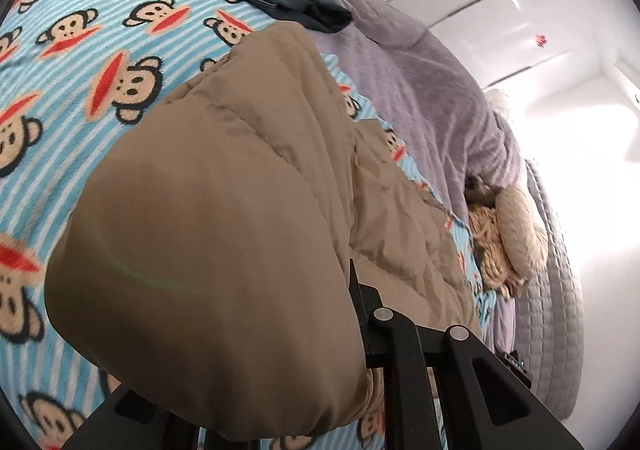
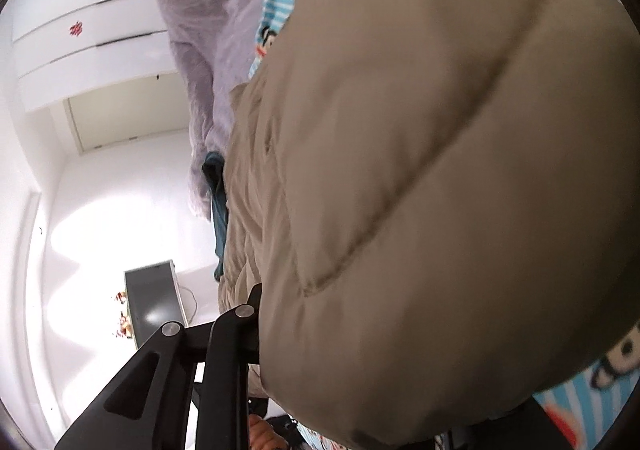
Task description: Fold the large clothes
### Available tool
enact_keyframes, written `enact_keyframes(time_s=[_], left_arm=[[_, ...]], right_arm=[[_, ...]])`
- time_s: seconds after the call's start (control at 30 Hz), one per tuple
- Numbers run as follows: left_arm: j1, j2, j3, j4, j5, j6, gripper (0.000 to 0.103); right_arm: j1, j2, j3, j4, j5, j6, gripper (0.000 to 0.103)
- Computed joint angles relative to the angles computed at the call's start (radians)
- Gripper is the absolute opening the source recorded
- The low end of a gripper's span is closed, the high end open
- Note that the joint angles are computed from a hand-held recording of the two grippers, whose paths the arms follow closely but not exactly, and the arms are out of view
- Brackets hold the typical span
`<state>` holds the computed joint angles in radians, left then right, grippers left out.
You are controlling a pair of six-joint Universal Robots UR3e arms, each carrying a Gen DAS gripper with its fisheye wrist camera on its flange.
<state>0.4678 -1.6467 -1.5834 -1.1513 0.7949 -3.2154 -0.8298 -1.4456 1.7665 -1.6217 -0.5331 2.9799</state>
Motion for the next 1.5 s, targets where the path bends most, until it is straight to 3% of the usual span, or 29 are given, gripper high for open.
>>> enact_keyframes(time_s=[0.1,0.27,0.4,0.5,0.67,0.73,0.8,0.93,0.97,1.13,1.23,1.4,1.47,1.5], left_arm=[[0.054,0.111,-0.046,-0.148,-0.019,0.107,0.019],[0.195,0.347,-0.126,-0.530,0.004,0.384,0.019],[0.337,0.508,-0.152,-0.851,0.085,0.612,0.019],[0.426,0.612,-0.184,-1.003,0.175,0.735,0.019],[0.475,0.704,-0.266,-1.026,0.285,0.788,0.022],[0.455,0.710,-0.272,-0.987,0.316,0.762,0.031],[0.435,0.723,-0.262,-0.956,0.350,0.731,0.048],[0.460,0.743,-0.233,-0.982,0.395,0.742,0.048],[0.474,0.752,-0.219,-0.996,0.407,0.753,0.048],[0.657,0.806,-0.102,-1.156,0.445,0.951,0.048],[0.705,0.810,-0.028,-1.194,0.452,1.001,0.048],[0.894,0.830,0.122,-1.333,0.423,1.172,0.048],[0.892,0.815,0.141,-1.329,0.407,1.164,0.048],[0.835,0.811,0.117,-1.277,0.400,1.104,0.048]], right_arm=[[-0.061,-0.094,0.034,0.175,-0.021,-0.123,0.026],[-0.206,-0.239,0.073,0.507,-0.108,-0.361,0.026],[-0.359,-0.342,0.127,0.703,-0.226,-0.522,0.027],[-0.436,-0.409,0.168,0.756,-0.315,-0.571,0.027],[-0.501,-0.450,0.227,0.716,-0.420,-0.567,0.034],[-0.484,-0.447,0.232,0.676,-0.429,-0.536,0.037],[-0.471,-0.439,0.225,0.651,-0.436,-0.515,0.040],[-0.434,-0.445,0.196,0.629,-0.444,-0.463,0.049],[-0.473,-0.479,0.204,0.666,-0.488,-0.491,0.054],[-0.449,-0.491,0.139,0.686,-0.530,-0.480,0.065],[-0.466,-0.509,0.106,0.713,-0.558,-0.510,0.072],[-0.480,-0.554,0.036,0.770,-0.582,-0.535,0.080],[-0.456,-0.587,0.006,0.799,-0.581,-0.513,0.080],[-0.430,-0.589,0.003,0.781,-0.568,-0.486,0.080]])
